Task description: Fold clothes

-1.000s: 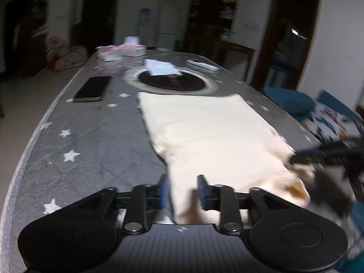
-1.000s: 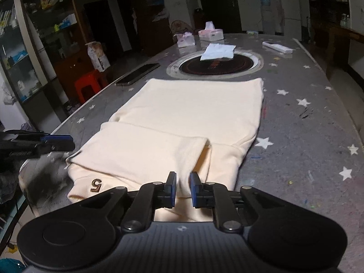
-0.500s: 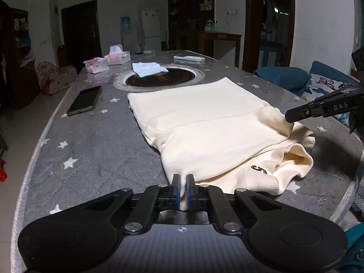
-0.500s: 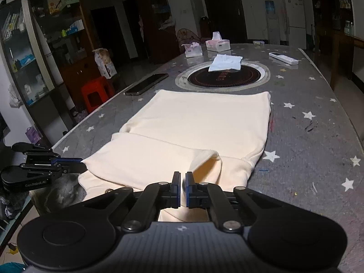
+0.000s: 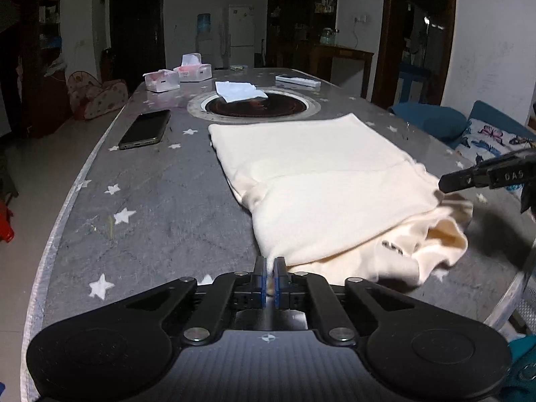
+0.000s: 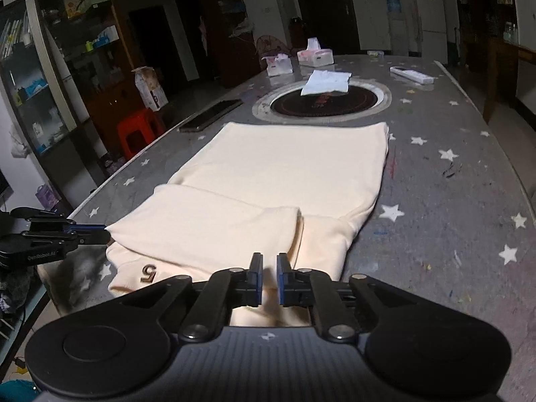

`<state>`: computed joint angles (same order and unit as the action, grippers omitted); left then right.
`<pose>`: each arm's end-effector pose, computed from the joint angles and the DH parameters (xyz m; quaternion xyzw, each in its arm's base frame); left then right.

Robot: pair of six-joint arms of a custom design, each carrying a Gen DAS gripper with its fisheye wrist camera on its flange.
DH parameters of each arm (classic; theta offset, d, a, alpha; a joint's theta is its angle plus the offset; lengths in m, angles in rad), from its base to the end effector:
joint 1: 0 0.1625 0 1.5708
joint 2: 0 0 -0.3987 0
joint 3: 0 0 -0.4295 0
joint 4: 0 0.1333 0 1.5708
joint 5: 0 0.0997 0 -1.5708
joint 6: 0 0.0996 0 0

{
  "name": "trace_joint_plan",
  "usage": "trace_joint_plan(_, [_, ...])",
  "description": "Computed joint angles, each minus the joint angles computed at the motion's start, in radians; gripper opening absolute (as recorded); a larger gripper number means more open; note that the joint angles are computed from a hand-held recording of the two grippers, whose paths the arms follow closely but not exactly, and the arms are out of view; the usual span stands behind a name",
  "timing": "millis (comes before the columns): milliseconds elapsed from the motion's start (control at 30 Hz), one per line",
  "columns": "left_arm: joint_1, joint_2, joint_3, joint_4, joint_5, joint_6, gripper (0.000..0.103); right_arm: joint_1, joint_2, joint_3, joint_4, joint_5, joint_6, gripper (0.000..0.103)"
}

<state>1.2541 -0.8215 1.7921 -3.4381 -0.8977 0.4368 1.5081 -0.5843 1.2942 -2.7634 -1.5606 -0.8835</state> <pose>-0.0128 -0.6664 0.1293 0.1798 0.8436 -0.3906 0.3216 0.0844 -0.7997 0.0606 0.3885 -0.8899 0.2150 0.1045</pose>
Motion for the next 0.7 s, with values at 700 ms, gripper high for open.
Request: trace_joint_plan(700, [0.006,0.063,-0.085,0.057,-0.104,0.053,0.031,0.008,0.018,-0.007,0.019,-0.025,-0.016,0.006])
